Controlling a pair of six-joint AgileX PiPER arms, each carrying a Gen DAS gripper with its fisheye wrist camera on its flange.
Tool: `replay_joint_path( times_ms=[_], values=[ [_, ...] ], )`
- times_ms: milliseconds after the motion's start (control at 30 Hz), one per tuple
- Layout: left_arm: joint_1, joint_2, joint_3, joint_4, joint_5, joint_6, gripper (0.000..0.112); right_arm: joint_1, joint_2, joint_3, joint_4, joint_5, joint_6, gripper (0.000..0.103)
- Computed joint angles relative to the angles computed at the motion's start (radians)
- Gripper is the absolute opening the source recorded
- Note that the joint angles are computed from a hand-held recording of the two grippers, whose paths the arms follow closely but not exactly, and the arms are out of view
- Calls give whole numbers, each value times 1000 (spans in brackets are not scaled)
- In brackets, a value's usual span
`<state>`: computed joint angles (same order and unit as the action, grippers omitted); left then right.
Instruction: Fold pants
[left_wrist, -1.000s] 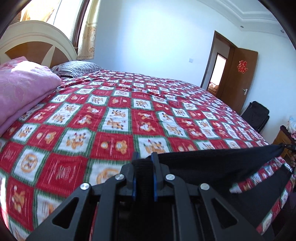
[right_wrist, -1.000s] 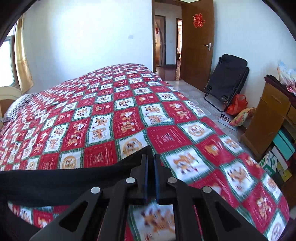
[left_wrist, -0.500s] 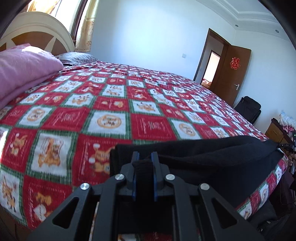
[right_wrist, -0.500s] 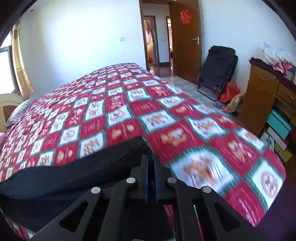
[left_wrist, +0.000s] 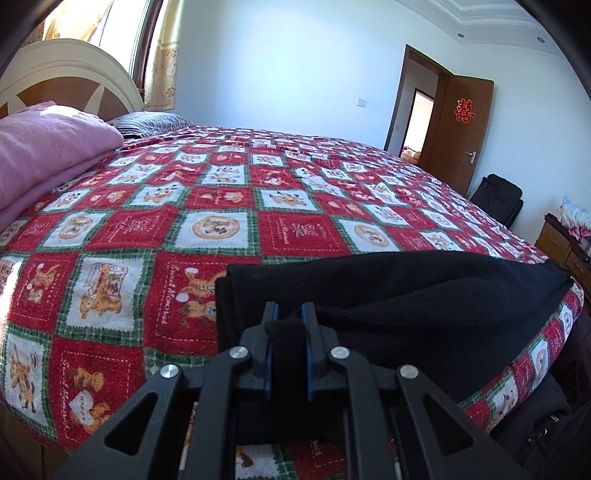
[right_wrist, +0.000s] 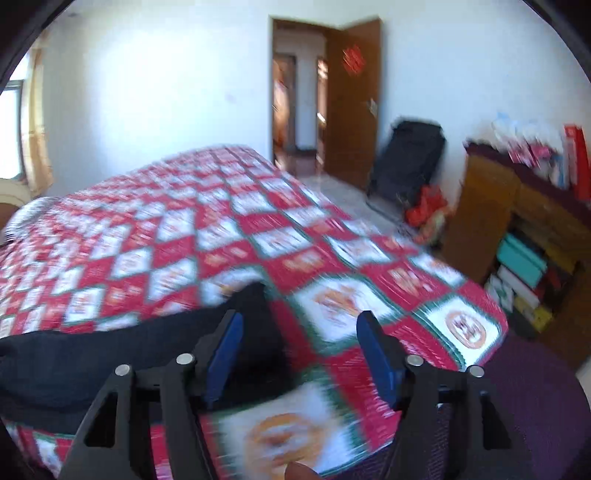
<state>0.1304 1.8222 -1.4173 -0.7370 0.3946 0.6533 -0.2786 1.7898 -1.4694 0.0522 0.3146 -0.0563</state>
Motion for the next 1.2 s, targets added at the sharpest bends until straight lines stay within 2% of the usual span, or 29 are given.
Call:
replay_joint_path(
  times_ms=[167,267,367,467,533,600,633,667,700,767,1000,1200],
  values=[
    [-7,-16,22,4,-21,-1,14,268,30,-4,-137,55,-16,66],
    [-9,-20,28,8,-28,-4,14,425,116,-44,-76,90,-164,66],
    [-10,-21,28,11,-30,-8,14,537,208,-101,-78,113,-198,66],
    [-11,-18,21,15,-30,-16,14,626,272,-120,-271,91,-95,66],
    [-11,-15,12,33,-28,-36,14,657,310,-142,-370,90,-34,65],
    [-15,-11,-1,61,-25,-65,14,666,324,-150,-393,81,-31,54],
    [-15,-12,-4,59,-23,-62,14,664,318,-145,-385,73,-40,40],
    [-15,-14,-5,59,-23,-58,14,663,315,-149,-396,78,-29,20],
    [-14,-16,-6,55,-22,-51,14,661,305,-139,-420,69,1,13],
    [-2,-27,-1,-2,-11,2,14,649,271,-116,-375,52,-34,3],
    [23,-89,70,-100,26,146,14,652,162,-2,-288,36,-137,3],
    [23,-71,124,-106,27,168,16,660,215,8,-325,62,-126,3]
  ],
)
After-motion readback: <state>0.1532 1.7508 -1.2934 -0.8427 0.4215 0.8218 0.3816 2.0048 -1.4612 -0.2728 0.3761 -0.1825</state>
